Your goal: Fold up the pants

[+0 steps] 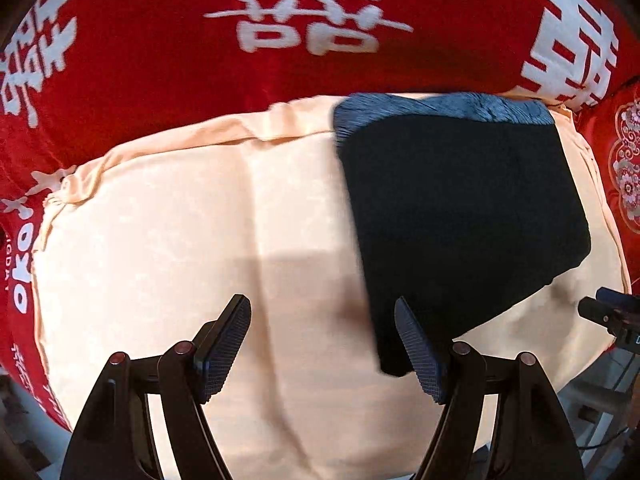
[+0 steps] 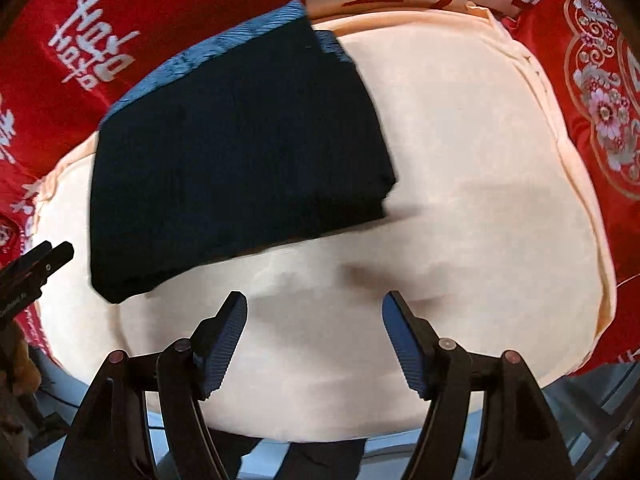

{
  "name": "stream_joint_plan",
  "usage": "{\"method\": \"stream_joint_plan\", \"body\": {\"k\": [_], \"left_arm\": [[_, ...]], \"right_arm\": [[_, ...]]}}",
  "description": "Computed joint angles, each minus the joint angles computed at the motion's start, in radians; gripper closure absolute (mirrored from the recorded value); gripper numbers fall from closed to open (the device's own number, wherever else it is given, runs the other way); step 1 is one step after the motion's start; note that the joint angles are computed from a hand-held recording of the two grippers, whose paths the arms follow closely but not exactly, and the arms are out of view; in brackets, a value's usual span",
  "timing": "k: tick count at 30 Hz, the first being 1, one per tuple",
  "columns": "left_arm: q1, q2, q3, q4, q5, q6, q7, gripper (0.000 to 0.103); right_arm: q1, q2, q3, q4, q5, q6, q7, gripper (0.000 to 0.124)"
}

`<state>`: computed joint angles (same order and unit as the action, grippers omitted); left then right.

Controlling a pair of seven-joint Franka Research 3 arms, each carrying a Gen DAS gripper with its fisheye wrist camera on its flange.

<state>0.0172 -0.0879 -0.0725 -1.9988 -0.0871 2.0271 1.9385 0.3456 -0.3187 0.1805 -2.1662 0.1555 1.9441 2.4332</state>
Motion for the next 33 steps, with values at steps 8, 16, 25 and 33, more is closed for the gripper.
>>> {"method": "stream_joint_plan", "body": {"k": [8, 16, 25, 33], "left_arm": [[0.038, 0.048, 0.018, 0.062, 0.019, 0.022, 0.024, 0.028], [0.025, 0.133, -0.018, 0.144, 0.013, 0.019, -0.095, 0.028], [-0.018, 0.299, -0.059, 0.267, 0.072, 0.057, -0.304, 0.028], [-0.015, 0.307, -0.063, 0.228, 0.126, 0.090, -0.357, 0.011]], "right_arm": [[0.008, -0.022, 0.027, 0.012, -0.042, 0.019, 0.042, 0.050], [-0.014, 0.014, 0.009, 0.058, -0.132, 0.032, 0.012, 0.050], [-0.051, 0.157, -0.066, 0.107, -0.078, 0.149, -0.185, 0.055], [-0.049, 0.129, -0.082, -0.002, 0.044, 0.242, -0.305, 0.055]]}}
